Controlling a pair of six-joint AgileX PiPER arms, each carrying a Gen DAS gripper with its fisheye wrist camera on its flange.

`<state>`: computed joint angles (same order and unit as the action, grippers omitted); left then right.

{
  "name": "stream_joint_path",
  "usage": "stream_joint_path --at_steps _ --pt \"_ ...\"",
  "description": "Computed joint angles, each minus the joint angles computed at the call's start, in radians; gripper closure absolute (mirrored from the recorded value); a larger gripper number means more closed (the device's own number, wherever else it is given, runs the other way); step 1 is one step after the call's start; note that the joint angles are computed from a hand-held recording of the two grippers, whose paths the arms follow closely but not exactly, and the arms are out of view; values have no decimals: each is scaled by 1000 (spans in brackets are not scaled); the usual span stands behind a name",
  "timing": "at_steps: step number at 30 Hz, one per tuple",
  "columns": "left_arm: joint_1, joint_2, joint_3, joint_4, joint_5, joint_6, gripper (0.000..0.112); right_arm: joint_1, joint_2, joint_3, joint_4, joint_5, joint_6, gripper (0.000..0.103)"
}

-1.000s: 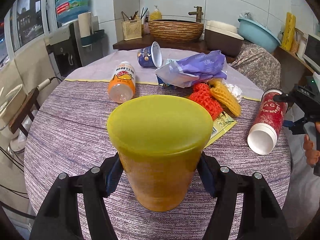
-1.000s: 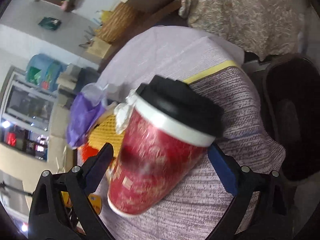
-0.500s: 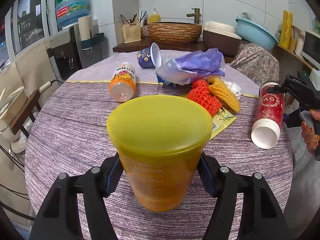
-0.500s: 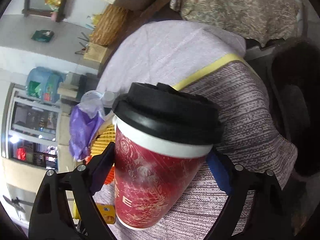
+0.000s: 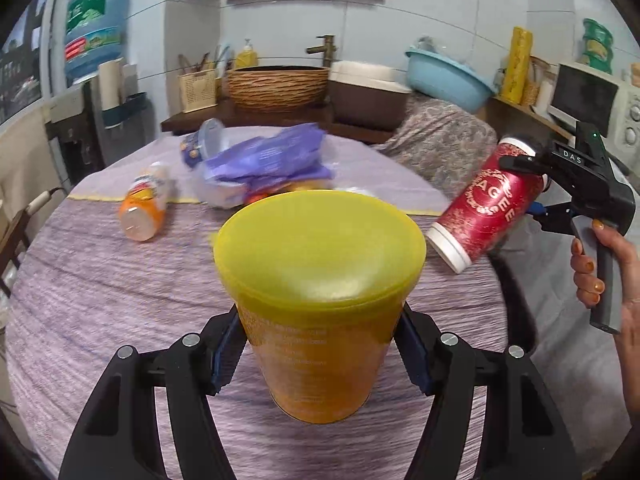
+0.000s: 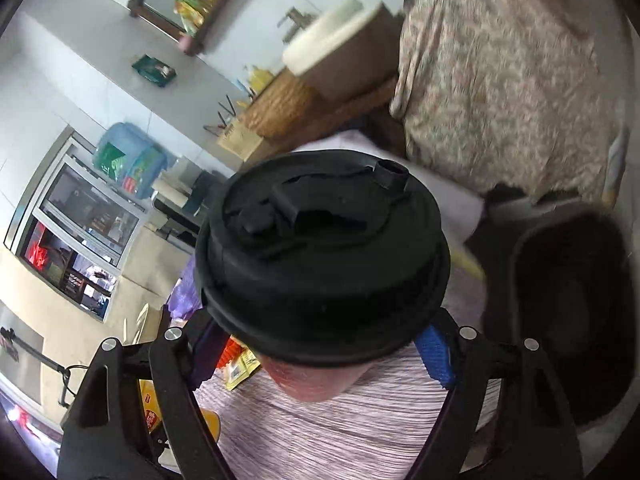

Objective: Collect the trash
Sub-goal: 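Carry the yellow can and red cup to the black bin and release both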

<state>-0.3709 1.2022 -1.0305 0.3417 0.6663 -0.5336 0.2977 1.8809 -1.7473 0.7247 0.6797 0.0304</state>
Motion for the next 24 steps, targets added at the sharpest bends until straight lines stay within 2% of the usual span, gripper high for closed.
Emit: stream_joint_path --at_steps 9,12,21,24 --pt "-225 231 -211 80 -53 -141 47 -108 -151 130 -179 -79 -69 23" --pt "-277 333 -316 49 -71 -136 47 -154 -166 186 -249 -109 -74 23" --pt "-418 575 -561 94 -56 -209 47 -185 -54 383 -485 -283 -30 23" --pt "-433 618 -586 87 -60 -238 47 -174 9 421 -560 -325 16 23"
